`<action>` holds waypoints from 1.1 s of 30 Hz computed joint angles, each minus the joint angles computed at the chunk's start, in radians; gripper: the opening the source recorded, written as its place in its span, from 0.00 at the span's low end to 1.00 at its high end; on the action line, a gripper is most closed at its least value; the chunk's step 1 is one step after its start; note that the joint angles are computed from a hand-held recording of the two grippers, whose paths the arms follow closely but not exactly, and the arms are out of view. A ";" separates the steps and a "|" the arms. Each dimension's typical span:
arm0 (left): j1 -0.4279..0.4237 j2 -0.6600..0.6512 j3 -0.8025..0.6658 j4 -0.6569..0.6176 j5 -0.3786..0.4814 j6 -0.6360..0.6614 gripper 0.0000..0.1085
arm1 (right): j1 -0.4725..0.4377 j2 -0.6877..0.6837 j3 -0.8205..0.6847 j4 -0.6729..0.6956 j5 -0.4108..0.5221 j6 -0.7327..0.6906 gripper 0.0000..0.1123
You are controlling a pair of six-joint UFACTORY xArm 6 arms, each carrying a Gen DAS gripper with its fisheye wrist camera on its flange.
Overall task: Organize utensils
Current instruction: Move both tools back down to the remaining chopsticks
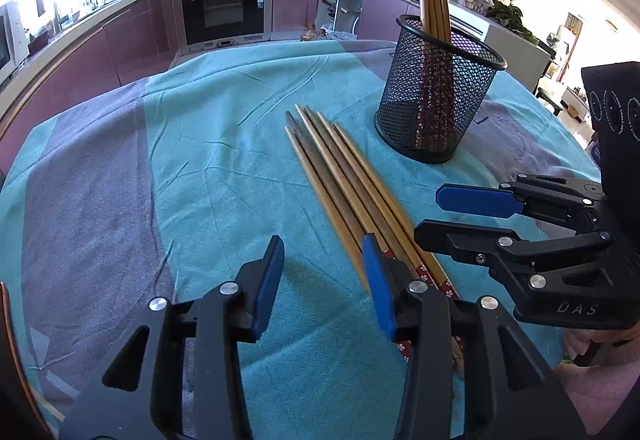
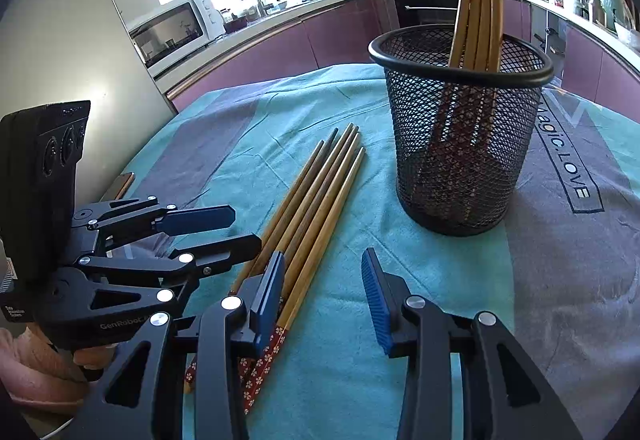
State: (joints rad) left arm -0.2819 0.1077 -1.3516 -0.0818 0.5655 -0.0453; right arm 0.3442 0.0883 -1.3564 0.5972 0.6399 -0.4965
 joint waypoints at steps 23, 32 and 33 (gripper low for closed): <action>0.013 0.018 -0.018 0.011 0.023 -0.007 0.37 | 0.005 0.015 -0.020 -0.173 0.002 0.099 0.29; 0.017 0.098 -0.125 0.035 0.059 -0.029 0.34 | 0.021 0.063 -0.073 -0.243 -0.012 0.162 0.26; 0.017 0.105 -0.134 0.045 0.060 -0.041 0.32 | 0.021 0.066 -0.077 -0.245 -0.012 0.168 0.23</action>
State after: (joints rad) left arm -0.2648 0.2130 -1.4851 -0.0363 0.6251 -0.0865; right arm 0.3648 0.1540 -1.4334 0.3526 0.6280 -0.3289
